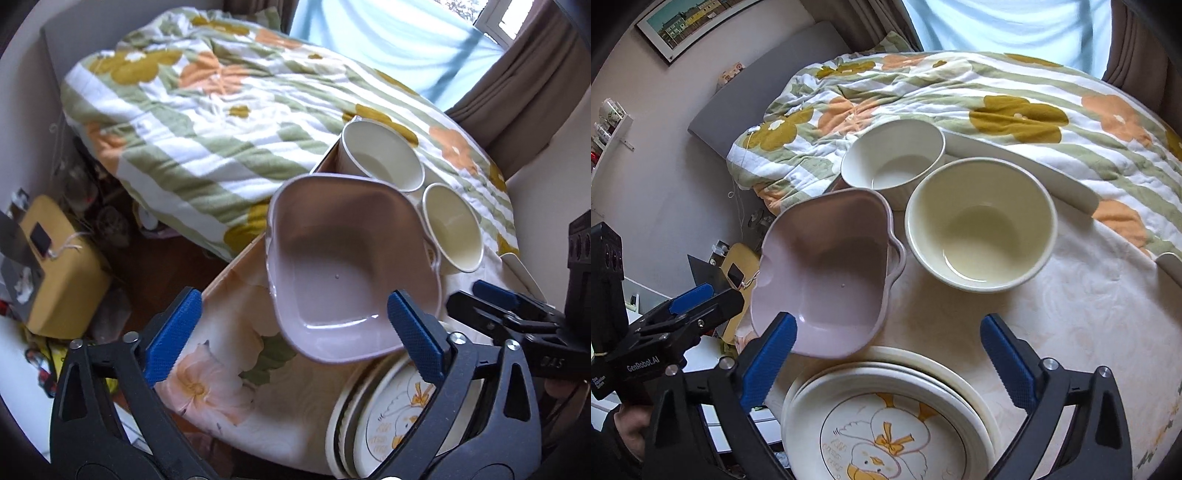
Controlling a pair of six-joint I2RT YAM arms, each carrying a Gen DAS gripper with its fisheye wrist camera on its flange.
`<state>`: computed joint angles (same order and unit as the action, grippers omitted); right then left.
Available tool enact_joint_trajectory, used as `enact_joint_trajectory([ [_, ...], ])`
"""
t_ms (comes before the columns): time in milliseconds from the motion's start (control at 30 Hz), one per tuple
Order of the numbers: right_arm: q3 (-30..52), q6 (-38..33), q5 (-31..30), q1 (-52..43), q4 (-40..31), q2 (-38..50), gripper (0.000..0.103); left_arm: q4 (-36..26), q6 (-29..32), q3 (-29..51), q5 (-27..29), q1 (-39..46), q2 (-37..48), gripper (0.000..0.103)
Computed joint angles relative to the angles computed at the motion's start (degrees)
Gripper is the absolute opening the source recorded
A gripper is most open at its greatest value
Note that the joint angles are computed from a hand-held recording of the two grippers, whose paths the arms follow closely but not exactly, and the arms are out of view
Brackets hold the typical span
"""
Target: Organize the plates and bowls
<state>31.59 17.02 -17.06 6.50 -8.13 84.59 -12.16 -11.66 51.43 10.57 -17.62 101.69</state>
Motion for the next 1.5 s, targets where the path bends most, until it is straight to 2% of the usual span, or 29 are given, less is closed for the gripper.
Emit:
enact_joint_trajectory([
  [100,2.38,1.17,-1.24,0.56,2.72,6.88,0.067,-0.29,0.66,3.73,1.30,0.14,6.77,0.076],
  [133,3.09,1.39,-1.37,0.84,3.13,8.49,0.061,-0.48,0.99,5.06,1.89,0.34,8.68,0.074],
  [200,4.24,1.79,-1.35,1.22,3.84,10.78,0.057,-0.48,1.56,6.79,2.69,0.48,11.18,0.064],
  [267,5.06,1.98,-1.19,1.46,4.37,12.25,0.053,-0.95,2.31,8.01,2.63,0.47,12.42,0.059],
  [333,6.22,2.44,-0.85,2.00,4.99,14.04,0.043,-0.95,3.06,9.01,2.68,0.33,13.59,0.051],
  [367,6.68,2.44,-0.85,2.00,4.99,14.68,0.040,-1.43,3.59,10.07,2.95,0.31,14.47,0.041],
  [400,7.11,2.47,-1.06,1.98,4.90,15.30,0.029,-1.97,4.12,10.89,3.28,0.21,15.23,0.026],
  [433,7.47,2.46,-1.21,1.92,4.72,15.77,0.022,-2.50,4.51,11.62,3.00,0.08,15.87,0.022],
  [467,7.80,2.62,0.17,2.33,4.17,15.75,0.021,-2.79,4.95,12.09,2.89,0.18,16.30,0.017],
  [600,7.48,2.92,0.75,2.10,4.35,15.17,0.014,-2.96,6.05,12.64,3.40,1.16,16.61,0.013],
  [900,4.96,4.98,3.16,5.16,5.42,10.61,0.013,-2.24,9.35,9.69,0.77,1.13,10.42,0.013],
  [1033,2.20,5.40,4.88,6.54,3.53,3.29,0.013,-3.20,9.68,7.34,-0.51,0.22,4.36,0.013],
  [1200,-4.02,6.70,6.38,5.61,-3.92,-14.81,0.013,-5.60,8.29,3.71,-2.61,-4.02,-5.77,0.013],
  [1333,-7.00,6.88,9.31,5.65,-16.75,-33.94,0.013,-8.86,5.00,0.30,-5.55,-10.08,-15.56,0.013],
  [1500,-6.57,5.74,9.93,0.66,-41.24,-61.28,0.013,-13.16,-0.61,-1.55,-10.48,-21.74,-25.59,0.013],
])
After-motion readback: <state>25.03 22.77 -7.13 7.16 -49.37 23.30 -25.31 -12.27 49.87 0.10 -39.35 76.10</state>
